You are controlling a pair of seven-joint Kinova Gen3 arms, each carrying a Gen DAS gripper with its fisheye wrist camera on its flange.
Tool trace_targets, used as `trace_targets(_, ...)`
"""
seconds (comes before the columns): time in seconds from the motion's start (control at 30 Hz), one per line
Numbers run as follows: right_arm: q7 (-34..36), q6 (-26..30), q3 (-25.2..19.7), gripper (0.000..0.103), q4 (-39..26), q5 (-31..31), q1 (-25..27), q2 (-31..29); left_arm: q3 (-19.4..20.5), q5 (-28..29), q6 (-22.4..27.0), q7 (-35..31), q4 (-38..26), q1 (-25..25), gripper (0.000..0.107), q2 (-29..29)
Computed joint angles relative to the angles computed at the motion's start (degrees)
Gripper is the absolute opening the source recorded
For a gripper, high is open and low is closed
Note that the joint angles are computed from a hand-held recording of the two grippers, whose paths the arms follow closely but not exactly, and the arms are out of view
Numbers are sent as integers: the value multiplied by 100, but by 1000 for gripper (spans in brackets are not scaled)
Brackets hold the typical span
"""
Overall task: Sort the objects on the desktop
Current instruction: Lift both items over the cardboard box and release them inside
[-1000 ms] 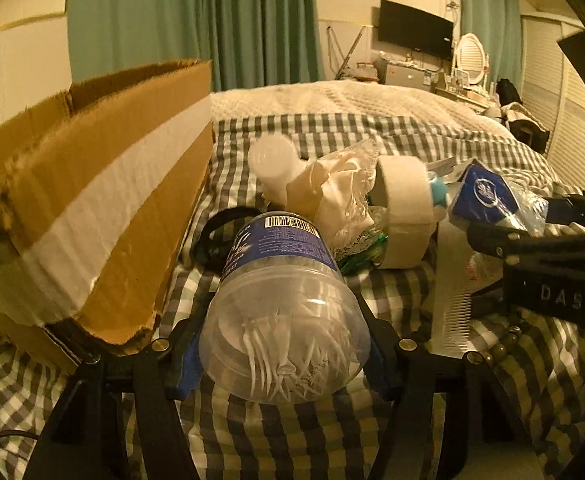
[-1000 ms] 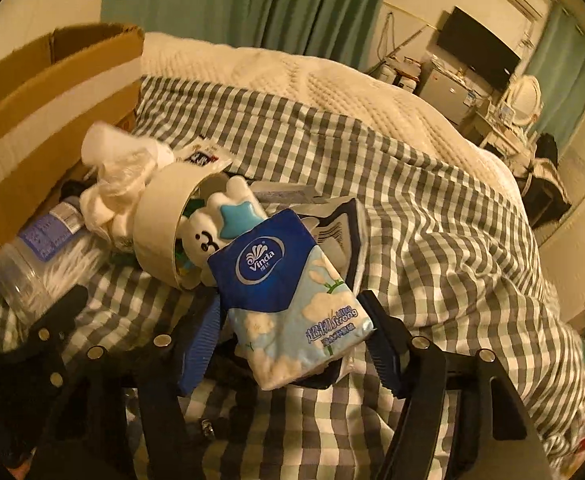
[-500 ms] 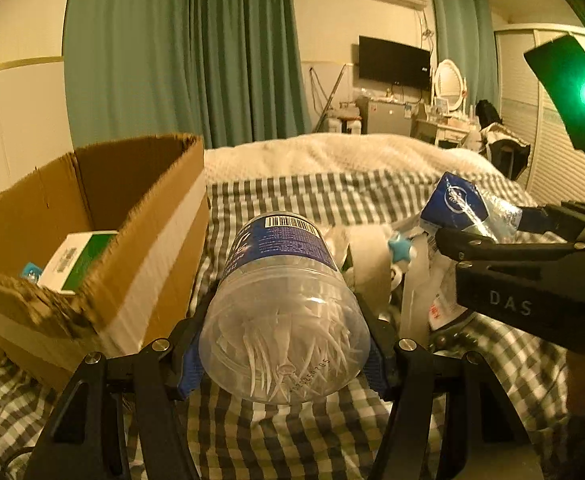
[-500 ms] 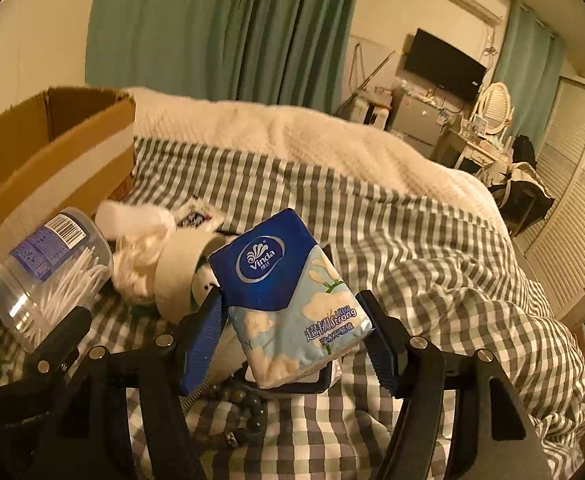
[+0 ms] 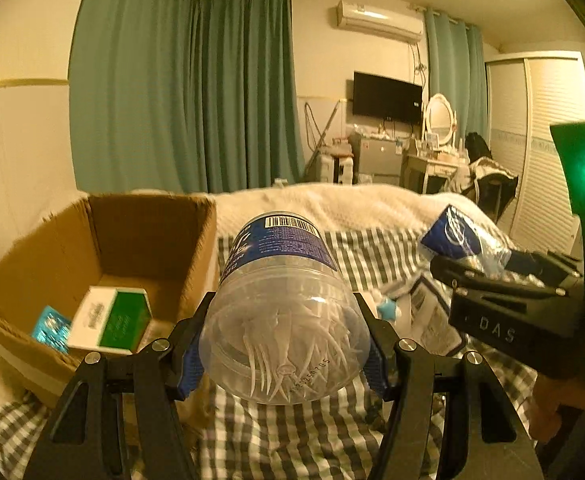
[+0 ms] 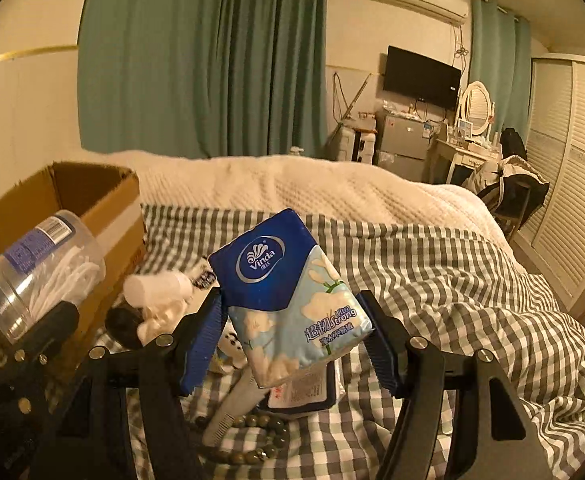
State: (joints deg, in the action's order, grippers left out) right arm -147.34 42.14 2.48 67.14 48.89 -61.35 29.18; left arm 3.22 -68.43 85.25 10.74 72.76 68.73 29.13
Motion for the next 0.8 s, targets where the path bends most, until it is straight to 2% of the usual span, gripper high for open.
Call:
trace_targets(0.2,-395,-21,83,65,-32,197,-174,-97,-100,-267,443,-592,-202,152,65,57)
trace_targets(0.47,-1276,60,112,65,-116,640,-348,-268,38,-543,543,-470,128,102,65,-368)
trace_targets(0.67,-1501,70,11,65,-435,864,-440,-244,294,-711,659,-214,490,-78,65,-814)
trace_targets(0.8,-1725,22,104,65,-629,1128,-633,-156,474,-869,931,-57,650,-173,65,-1026)
